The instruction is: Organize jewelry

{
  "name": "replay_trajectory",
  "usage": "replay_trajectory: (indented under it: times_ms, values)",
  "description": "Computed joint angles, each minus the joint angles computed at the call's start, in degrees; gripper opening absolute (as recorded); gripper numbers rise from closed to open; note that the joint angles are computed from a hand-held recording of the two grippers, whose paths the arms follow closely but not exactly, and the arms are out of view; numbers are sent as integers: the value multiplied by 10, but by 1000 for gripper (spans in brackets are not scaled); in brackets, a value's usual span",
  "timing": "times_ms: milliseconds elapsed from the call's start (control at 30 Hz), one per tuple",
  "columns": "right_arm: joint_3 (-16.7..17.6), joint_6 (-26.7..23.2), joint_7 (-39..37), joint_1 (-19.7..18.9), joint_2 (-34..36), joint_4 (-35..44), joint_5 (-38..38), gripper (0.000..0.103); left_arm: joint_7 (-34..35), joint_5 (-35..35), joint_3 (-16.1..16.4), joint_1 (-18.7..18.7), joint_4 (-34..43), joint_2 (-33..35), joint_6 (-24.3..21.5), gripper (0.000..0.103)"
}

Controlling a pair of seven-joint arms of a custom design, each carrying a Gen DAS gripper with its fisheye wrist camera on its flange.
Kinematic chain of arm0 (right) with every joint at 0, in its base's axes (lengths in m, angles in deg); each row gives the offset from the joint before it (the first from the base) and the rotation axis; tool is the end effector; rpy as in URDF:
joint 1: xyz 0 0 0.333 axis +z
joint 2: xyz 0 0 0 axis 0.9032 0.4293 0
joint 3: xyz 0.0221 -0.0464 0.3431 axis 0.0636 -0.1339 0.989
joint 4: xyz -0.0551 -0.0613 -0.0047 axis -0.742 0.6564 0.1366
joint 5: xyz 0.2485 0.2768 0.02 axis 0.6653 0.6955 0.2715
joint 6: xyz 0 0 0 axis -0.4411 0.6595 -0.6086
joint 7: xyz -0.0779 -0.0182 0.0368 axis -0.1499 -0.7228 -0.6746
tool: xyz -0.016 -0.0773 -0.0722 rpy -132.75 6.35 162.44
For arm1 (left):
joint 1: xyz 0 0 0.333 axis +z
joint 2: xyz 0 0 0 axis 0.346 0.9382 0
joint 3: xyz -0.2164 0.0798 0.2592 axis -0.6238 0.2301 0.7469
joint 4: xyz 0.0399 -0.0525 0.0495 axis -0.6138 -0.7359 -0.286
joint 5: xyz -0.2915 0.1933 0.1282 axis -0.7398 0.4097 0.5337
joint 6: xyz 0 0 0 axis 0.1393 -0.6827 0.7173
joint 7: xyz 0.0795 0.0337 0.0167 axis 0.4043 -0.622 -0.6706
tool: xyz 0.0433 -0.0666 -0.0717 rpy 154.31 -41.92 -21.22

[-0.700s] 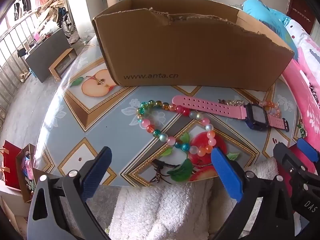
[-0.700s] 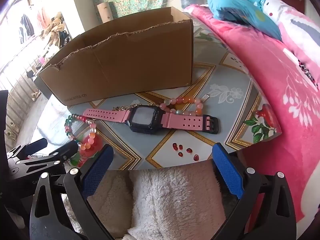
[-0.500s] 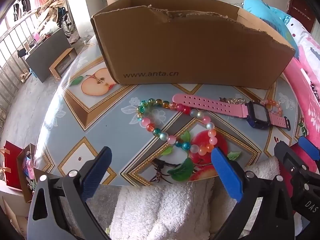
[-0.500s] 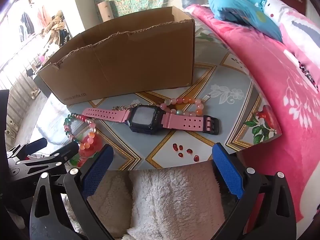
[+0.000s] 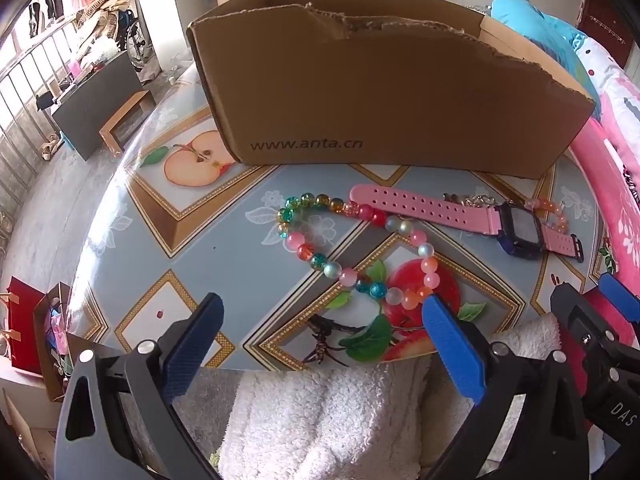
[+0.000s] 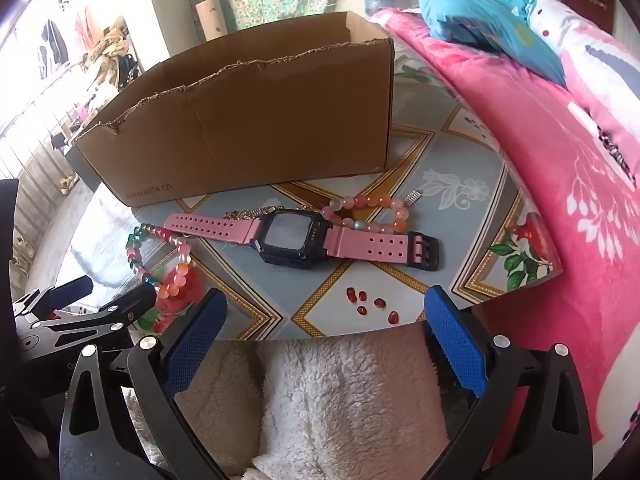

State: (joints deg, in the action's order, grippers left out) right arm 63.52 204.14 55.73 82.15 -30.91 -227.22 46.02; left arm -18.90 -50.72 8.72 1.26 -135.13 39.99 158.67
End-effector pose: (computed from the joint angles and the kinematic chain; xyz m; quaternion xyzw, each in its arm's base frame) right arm 0.4062 0.1003 0.5009 -0.7024 0.6310 -0.1777 0.2774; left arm 0.4519 -0.3188 0.5236 -0.7289 0.6379 -0.1626 0.1879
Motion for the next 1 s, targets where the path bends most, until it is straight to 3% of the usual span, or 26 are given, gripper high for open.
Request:
replay_trajectory:
  times_ms: [1000]
  values:
    - [9,-7,11,-8,4,3,-11,95,7,-6,-1,-1,-1,-2,-4,97]
